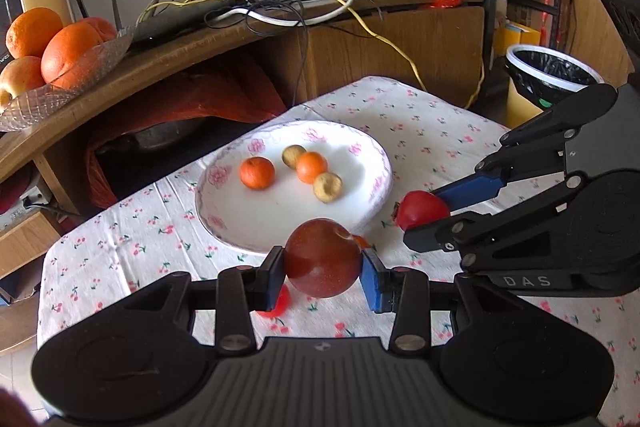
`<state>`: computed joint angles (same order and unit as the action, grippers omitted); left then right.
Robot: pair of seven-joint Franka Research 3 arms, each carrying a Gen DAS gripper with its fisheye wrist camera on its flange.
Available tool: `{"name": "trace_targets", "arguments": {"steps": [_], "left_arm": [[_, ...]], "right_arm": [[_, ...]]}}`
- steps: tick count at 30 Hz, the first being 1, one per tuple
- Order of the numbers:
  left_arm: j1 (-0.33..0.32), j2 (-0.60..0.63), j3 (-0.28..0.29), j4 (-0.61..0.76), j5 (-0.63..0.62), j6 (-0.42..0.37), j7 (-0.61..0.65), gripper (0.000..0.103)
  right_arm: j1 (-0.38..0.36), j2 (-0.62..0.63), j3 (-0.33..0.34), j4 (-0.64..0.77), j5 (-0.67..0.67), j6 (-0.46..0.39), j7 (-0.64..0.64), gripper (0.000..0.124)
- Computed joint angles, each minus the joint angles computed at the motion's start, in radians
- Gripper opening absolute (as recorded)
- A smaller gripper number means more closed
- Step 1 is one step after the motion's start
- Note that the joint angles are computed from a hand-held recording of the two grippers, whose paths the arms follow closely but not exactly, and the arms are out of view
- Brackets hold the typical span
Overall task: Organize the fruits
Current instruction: 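Lift both tomatoes and carry them toward the white bowl, then lower both tomatoes into the bowl and open both grippers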
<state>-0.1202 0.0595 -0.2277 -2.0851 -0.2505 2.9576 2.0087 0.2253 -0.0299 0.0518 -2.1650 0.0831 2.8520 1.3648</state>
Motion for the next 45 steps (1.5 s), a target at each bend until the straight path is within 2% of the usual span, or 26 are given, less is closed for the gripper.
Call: {"name": "trace_targets", "arguments": {"steps": [9,21,39,45], "left_arm": [[0.010,0.071,0.008,0.076,0.144,0.032,-0.141,0.047],[0.033,0.152,0.003,0.146,0.311,0.024,-0.289,0.047],[0.040,0.185,0.002,0.175,0.381,0.010,-0.359,0.048],[0.045,0.185,-0.002,0.173,0.386,0.011,-0.365,0.049]], "right_arm": [[0.004,0.087,-0.016,0.093,-0.037,0.050,0.033,0.022],[0.019,0.166,-0.048,0.161,-0.099,0.075,0.062,0.022],[0.021,0.213,-0.049,0.194,-0.031,0.075,0.006,0.024],[0.021,0.210,-0.051,0.186,-0.011,0.100,0.005,0.026]]}}
